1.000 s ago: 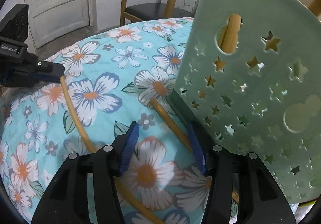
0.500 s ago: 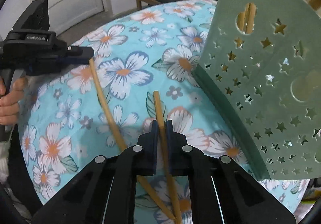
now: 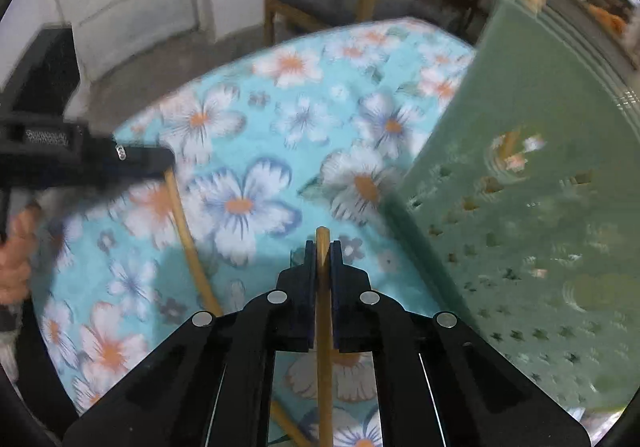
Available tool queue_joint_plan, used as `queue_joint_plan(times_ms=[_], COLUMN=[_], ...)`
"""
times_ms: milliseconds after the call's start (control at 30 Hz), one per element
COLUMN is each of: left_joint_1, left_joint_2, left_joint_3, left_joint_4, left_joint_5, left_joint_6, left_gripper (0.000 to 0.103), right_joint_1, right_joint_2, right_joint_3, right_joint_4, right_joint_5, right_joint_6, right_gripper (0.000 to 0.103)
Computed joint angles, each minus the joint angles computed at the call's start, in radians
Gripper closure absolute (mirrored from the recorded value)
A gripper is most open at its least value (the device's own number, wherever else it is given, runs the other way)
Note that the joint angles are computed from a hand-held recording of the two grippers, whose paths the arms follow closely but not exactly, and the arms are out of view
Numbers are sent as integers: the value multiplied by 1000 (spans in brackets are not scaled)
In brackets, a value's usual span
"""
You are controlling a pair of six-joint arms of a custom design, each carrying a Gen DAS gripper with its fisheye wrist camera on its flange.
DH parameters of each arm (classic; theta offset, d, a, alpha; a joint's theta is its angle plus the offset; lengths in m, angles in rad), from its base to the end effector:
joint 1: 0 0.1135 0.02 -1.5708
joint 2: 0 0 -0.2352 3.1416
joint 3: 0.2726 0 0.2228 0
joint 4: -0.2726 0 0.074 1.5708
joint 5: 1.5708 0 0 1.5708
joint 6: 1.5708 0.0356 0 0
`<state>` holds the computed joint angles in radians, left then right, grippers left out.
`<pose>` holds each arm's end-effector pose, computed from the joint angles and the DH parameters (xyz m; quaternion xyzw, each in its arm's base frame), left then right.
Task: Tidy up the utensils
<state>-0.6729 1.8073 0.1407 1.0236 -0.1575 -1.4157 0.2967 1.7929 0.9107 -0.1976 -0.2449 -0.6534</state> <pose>0.1612 -0.1213 0.0574 -0.3564 0.8180 -0.3503 0.2850 0.2898 0.0976 0.1196 -0.4667 0.8426 0.0738 0.2584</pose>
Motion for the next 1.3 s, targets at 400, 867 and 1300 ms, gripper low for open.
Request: queue_joint_plan(times_ms=[400, 867, 1300], left_joint_1=[-86, -406, -396], left_joint_2=[-226, -641, -549], left_joint_3=[-7, 165, 728], left_joint_4=[-220, -910, -1136], left_joint_5=[-173, -697, -835], left_joint_6=[28, 41, 501], left_gripper=[93, 94, 97], right_joint_1=[-172, -798, -827], right_joint_2=[-482, -725, -419], right_joint_3=[-51, -282, -141], right_joint_4=[-189, 419, 443], right_joint_5=[-168, -697, -868], right_joint_6=[-11, 638, 596], right_gripper=[98, 98, 98])
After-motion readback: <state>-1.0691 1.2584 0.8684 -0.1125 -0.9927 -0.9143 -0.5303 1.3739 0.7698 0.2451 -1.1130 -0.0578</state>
